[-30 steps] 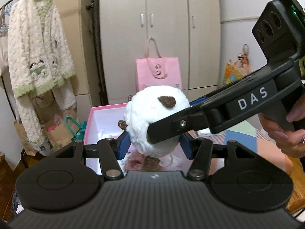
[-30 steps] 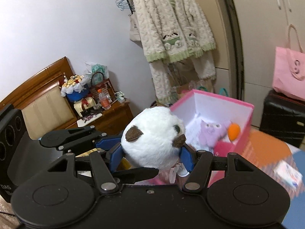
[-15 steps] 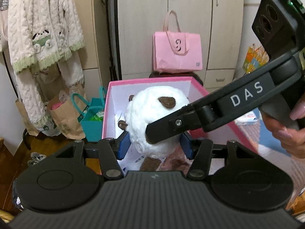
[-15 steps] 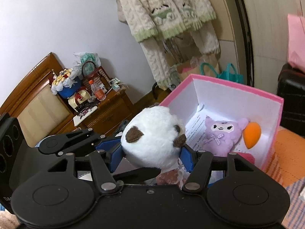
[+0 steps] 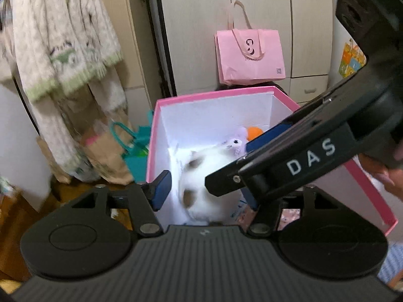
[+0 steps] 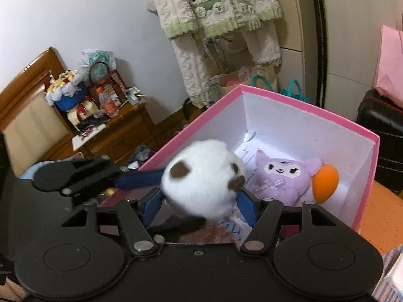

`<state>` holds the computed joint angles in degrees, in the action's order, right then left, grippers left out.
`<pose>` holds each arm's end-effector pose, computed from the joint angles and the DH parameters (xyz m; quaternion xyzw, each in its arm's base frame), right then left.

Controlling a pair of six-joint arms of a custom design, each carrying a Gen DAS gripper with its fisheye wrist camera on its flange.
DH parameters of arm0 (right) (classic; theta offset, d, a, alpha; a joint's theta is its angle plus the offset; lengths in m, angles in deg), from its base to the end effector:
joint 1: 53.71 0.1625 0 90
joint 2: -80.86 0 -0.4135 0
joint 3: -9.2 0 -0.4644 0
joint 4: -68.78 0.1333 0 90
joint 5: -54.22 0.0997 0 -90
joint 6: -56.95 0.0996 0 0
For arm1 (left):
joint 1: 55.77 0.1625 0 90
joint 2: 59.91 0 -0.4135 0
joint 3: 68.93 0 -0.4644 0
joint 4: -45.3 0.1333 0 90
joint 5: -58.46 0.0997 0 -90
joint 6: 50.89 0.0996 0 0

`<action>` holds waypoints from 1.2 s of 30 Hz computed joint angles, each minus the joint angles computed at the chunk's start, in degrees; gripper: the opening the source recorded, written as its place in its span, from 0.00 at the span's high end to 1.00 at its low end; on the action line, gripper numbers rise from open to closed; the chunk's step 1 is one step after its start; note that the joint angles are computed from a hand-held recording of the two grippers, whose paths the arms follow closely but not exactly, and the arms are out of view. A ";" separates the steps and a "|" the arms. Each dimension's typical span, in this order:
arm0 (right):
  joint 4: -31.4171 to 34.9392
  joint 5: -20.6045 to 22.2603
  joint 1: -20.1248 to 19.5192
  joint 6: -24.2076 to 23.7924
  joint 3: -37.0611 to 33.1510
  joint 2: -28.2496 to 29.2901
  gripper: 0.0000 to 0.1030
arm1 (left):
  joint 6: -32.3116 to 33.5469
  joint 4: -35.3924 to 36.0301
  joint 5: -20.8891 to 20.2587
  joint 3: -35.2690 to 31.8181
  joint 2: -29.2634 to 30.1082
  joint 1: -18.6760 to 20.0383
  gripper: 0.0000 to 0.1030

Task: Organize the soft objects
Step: 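Lower the panda plush into the box and open the right tool, then withdraw both tools from the box toward the white wet wipes pack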

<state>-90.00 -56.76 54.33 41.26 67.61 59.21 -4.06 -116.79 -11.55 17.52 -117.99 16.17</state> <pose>0.3685 -0.8162 0.0111 0.2261 -0.9191 0.2747 0.1694 -0.0777 -0.7782 0.2941 0.4358 0.8060 -0.3152 0.2471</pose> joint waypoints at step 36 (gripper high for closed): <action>-29.28 -23.99 12.33 -16.80 29.12 -14.06 0.25 | 1.34 14.25 -6.91 17.48 -21.66 -6.93 0.28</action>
<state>-119.29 -80.75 66.66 24.46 96.74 45.16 -2.72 -102.54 -18.46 34.99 -139.65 9.24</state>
